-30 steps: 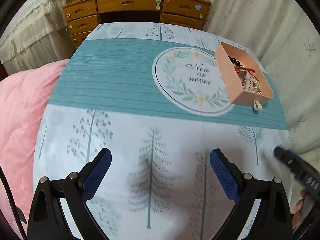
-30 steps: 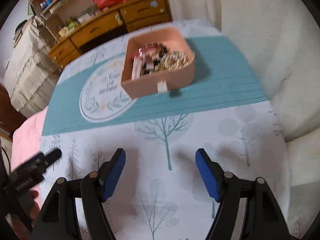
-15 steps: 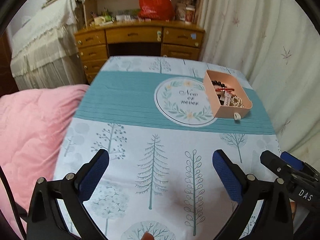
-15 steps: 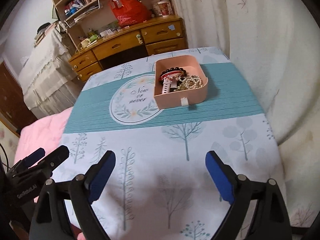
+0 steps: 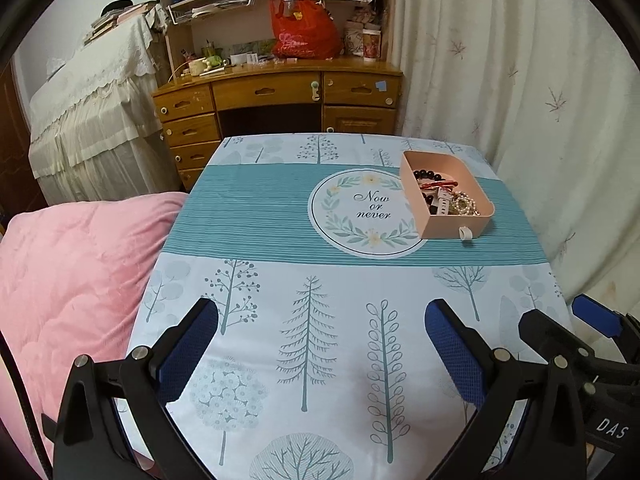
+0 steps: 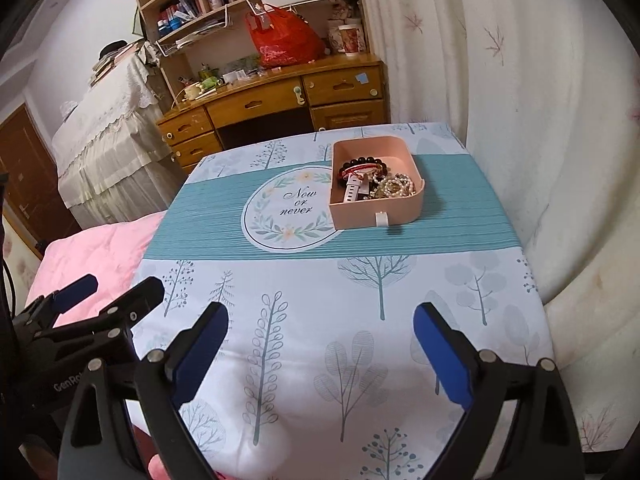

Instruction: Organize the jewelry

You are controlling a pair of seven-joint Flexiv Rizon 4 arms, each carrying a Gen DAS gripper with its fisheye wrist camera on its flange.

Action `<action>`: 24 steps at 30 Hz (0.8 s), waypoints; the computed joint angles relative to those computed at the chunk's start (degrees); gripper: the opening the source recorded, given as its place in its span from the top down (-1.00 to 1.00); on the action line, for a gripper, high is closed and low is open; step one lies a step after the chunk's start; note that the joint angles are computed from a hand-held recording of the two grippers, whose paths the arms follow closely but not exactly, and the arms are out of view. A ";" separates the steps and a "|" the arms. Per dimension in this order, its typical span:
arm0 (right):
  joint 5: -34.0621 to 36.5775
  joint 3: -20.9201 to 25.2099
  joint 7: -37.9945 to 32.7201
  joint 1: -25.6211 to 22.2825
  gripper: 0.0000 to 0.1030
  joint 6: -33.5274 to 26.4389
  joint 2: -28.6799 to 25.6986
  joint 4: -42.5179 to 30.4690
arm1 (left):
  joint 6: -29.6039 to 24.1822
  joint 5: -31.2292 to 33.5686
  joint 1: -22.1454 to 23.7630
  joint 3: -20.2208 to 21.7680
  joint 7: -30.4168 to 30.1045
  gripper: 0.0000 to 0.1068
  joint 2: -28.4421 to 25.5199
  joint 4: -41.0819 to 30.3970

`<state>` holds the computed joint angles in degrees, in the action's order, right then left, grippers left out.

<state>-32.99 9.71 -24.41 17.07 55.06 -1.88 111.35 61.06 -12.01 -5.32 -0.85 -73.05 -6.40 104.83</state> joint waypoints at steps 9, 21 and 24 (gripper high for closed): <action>-0.02 0.19 -0.43 0.31 -0.84 -1.92 -0.18 -0.44 | 0.49 -0.26 0.04 0.04 -0.55 -0.92 -0.04 0.36; 0.10 0.11 -0.43 0.52 -0.84 -2.69 -0.39 -0.79 | -0.07 -1.98 0.28 -0.13 1.13 -0.92 0.22 0.81; 0.49 0.10 -0.70 0.49 -0.84 -2.64 -0.42 -0.88 | -0.28 -2.03 0.28 -0.09 1.16 -0.92 0.24 0.79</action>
